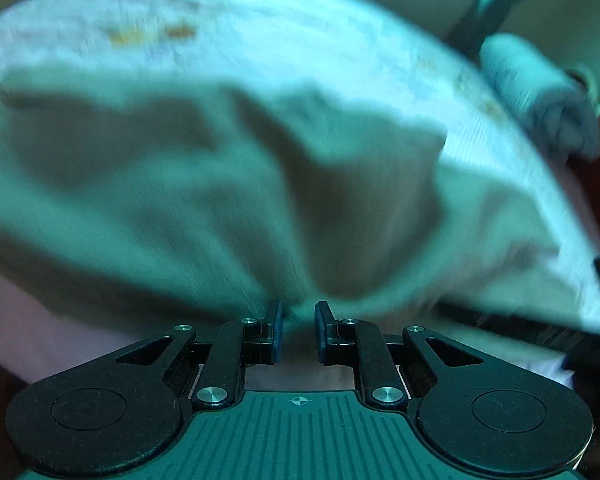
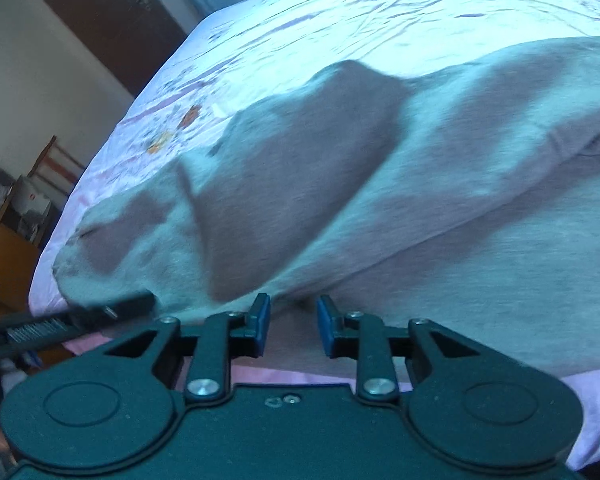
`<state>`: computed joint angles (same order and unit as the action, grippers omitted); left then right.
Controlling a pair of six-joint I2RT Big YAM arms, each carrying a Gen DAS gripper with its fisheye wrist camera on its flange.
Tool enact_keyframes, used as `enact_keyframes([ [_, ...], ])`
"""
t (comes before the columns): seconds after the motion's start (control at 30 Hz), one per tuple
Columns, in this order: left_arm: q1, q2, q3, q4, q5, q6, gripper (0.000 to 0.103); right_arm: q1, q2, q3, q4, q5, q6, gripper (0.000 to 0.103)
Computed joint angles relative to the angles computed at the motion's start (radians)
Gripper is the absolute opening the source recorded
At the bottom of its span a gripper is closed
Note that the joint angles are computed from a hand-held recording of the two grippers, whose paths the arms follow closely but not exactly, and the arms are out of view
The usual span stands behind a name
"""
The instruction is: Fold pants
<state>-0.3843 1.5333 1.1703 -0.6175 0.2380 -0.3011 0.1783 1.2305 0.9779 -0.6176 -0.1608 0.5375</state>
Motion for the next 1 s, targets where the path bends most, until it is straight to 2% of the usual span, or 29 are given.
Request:
enact_keyframes([
  [0.07, -0.019, 0.003, -0.012, 0.009, -0.034, 0.006, 0.016, -0.022, -0.013, -0.009, -0.005, -0.001, 0.001, 0.025],
  [0.2, -0.007, 0.003, -0.006, -0.006, -0.010, -0.037, 0.016, -0.048, -0.034, -0.024, -0.007, -0.001, -0.010, 0.031],
  [0.43, -0.019, 0.002, -0.003, -0.009, -0.042, -0.023, 0.016, -0.047, -0.024, -0.033, 0.015, -0.051, -0.005, 0.033],
  [0.7, -0.019, 0.010, 0.007, -0.010, -0.042, -0.025, 0.016, -0.035, -0.015, -0.026, 0.023, -0.041, 0.006, 0.052],
  [1.0, -0.024, 0.014, 0.010, -0.009, -0.050, -0.011, 0.016, -0.058, -0.005, -0.023, 0.011, -0.014, 0.003, 0.053],
])
